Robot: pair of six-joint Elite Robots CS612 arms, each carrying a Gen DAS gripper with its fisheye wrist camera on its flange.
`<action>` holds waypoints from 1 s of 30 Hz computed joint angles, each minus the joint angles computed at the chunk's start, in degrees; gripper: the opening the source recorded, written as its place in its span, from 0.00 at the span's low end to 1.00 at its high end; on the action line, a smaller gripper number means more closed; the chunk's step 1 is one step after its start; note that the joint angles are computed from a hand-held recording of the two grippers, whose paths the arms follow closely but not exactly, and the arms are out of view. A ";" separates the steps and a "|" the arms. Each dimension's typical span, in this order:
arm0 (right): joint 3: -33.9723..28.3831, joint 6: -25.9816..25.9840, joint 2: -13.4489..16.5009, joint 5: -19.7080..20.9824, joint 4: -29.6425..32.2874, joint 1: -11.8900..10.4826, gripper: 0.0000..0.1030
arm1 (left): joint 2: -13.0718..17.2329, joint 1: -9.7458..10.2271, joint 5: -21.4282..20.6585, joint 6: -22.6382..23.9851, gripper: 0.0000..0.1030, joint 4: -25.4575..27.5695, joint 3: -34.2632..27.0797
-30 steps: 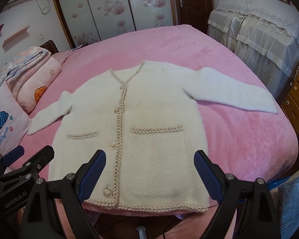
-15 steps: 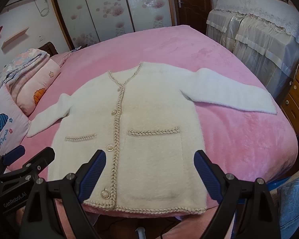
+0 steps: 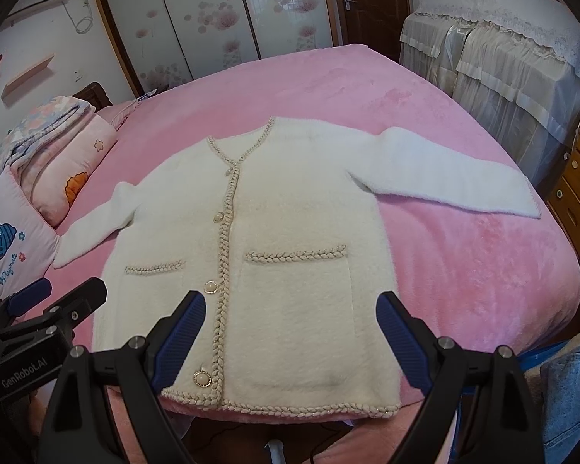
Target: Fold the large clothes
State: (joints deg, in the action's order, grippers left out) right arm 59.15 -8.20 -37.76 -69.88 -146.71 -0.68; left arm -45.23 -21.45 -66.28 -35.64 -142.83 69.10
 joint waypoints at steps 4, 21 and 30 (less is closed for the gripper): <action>-0.45 0.15 0.25 0.01 0.76 -0.04 0.88 | 0.44 0.17 -0.75 -0.31 0.96 1.20 -0.81; -0.97 0.09 0.64 -0.17 1.54 0.02 0.88 | 0.75 0.36 -1.50 -1.08 0.96 1.97 -1.29; -1.05 0.11 0.76 -0.44 1.25 -0.03 0.88 | 0.92 0.39 -1.29 -0.96 0.96 2.12 -1.65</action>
State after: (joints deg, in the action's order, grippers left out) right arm 58.10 -8.08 -37.00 -70.32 -145.46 -0.71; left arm -44.31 -21.06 -67.56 -36.60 -140.71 67.44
